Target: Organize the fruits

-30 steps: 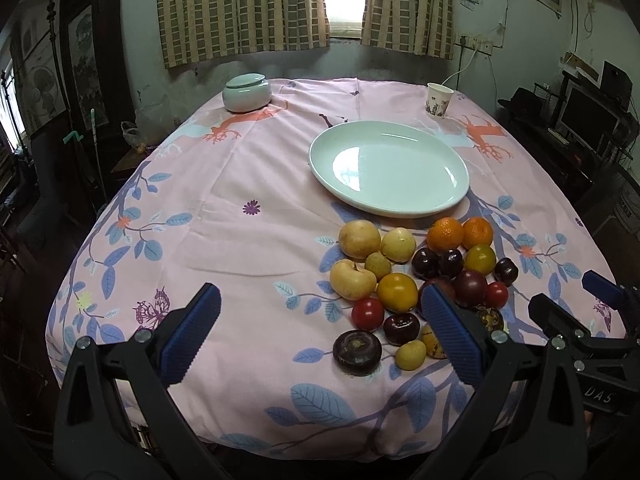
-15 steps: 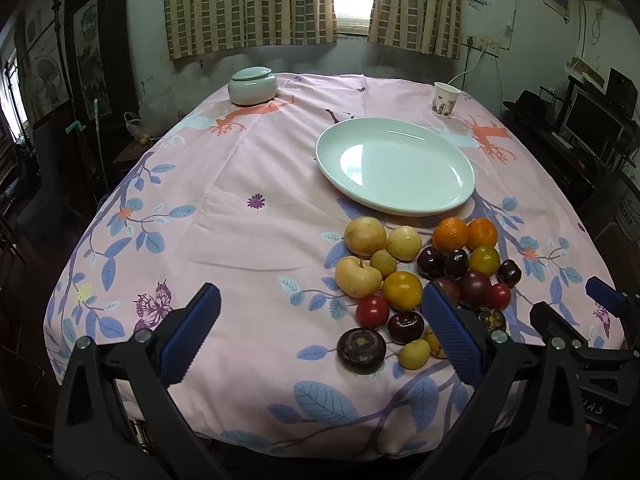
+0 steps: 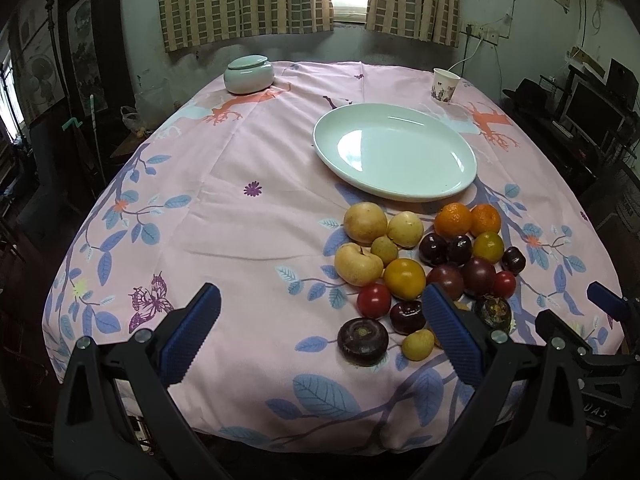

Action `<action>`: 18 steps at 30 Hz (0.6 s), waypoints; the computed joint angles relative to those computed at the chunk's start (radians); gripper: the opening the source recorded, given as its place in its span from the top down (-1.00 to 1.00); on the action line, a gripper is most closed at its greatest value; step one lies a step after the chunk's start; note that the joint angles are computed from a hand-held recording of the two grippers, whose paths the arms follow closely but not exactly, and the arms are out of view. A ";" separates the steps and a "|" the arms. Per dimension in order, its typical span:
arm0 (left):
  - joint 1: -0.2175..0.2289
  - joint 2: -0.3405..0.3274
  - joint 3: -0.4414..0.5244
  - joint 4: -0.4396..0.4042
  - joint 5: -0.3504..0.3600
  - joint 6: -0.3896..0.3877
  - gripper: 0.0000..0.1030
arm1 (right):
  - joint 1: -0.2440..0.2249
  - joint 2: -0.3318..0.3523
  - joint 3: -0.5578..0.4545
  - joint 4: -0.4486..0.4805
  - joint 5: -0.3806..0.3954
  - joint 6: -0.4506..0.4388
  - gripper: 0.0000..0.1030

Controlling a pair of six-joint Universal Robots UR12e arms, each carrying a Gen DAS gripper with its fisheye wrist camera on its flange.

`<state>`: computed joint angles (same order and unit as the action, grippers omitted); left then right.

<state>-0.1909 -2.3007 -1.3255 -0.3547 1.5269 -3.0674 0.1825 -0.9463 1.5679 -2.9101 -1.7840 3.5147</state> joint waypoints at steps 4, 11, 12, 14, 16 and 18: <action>0.001 -0.002 -0.001 -0.001 0.000 -0.001 -0.96 | -0.004 -0.007 0.016 0.003 -0.001 0.008 -0.97; -0.002 -0.005 -0.008 -0.001 0.005 0.001 -0.96 | 0.000 -0.009 0.021 0.021 -0.018 -0.007 -0.97; -0.002 -0.004 -0.013 0.005 0.004 0.001 -0.96 | -0.001 -0.009 0.025 0.015 -0.013 -0.007 -0.97; -0.002 -0.003 -0.023 0.019 0.004 0.003 -0.96 | 0.001 -0.010 0.030 0.010 -0.016 -0.012 -0.97; -0.001 -0.002 -0.031 0.024 0.000 0.005 -0.96 | 0.001 -0.009 0.037 -0.006 0.003 -0.030 -0.97; 0.000 -0.002 -0.037 0.024 -0.001 0.006 -0.96 | -0.002 -0.007 0.045 -0.035 0.039 -0.041 -0.97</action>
